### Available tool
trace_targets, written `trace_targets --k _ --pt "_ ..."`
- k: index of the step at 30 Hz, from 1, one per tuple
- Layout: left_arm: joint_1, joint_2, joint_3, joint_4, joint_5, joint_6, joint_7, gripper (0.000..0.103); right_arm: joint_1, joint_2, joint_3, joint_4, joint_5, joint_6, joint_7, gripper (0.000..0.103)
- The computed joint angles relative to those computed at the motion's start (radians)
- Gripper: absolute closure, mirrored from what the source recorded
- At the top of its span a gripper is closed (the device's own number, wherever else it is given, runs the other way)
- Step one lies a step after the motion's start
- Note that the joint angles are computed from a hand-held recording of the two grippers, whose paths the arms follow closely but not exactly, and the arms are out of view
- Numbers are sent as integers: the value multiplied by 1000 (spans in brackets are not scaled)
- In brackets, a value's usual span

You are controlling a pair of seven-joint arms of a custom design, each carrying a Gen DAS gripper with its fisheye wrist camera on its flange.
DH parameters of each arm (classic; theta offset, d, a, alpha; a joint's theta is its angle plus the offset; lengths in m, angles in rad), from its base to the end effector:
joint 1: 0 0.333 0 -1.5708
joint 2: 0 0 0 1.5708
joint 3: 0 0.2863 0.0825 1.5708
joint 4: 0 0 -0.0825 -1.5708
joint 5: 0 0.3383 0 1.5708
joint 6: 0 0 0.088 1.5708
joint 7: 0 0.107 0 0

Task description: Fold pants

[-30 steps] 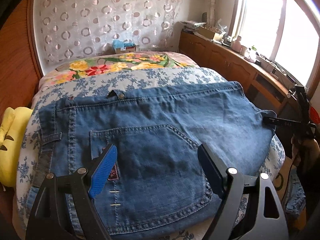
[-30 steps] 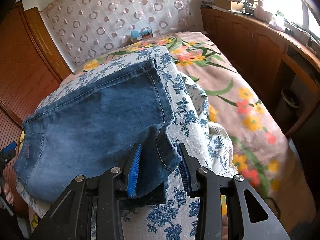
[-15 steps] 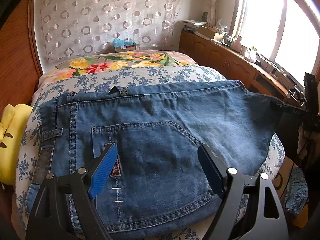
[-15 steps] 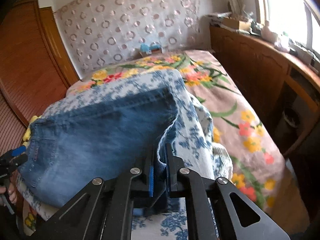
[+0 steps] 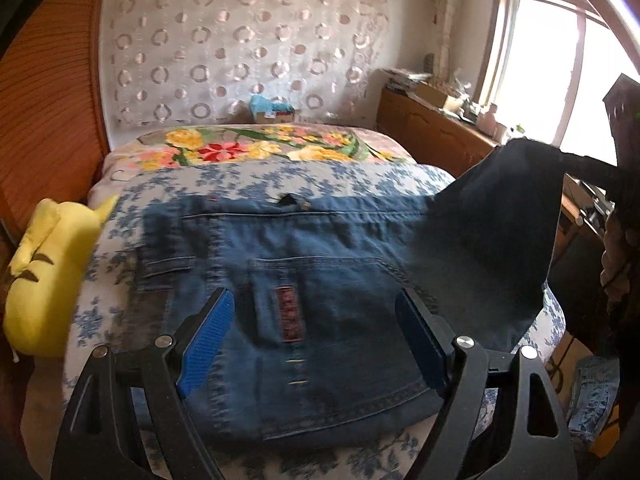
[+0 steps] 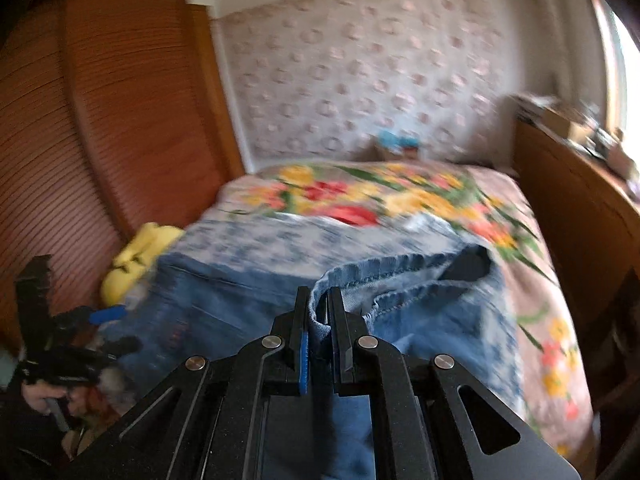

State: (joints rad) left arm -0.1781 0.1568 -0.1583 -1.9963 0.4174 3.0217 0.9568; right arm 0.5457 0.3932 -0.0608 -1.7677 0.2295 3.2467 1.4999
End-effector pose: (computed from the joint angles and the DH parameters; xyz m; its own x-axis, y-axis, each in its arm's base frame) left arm 0.5475 -0.2184 0.4803 -0.1667 -0.9751 0.1465 -0.6535 -0.0020 -0.7570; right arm 0.5801 0.2873 0.4729 0.3824 -0.9181 -0.1045 -0.4691 -0.0955 -0.8779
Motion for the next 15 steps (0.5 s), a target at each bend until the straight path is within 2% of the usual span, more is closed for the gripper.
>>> trace_targets --k 3,7,10,12,15 --pt "-1 -37 30 -42 48 16 -60 20 -100 36 171 79 -9 -26 -79 95" --pt "13 -64 44 -76 103 31 -128 20 -129 87 268 167 0 -80 -155 95" --pt "27 -69 40 -87 118 37 -152 20 -138 111 309 205 27 -136 -205 95" --pt "34 -68 32 -91 110 40 -148 20 -86 117 249 223 18 -182 -188 83" --pt "42 -52 14 -78 73 37 -108 20 -60 103 203 213 10 -192 -178 74"
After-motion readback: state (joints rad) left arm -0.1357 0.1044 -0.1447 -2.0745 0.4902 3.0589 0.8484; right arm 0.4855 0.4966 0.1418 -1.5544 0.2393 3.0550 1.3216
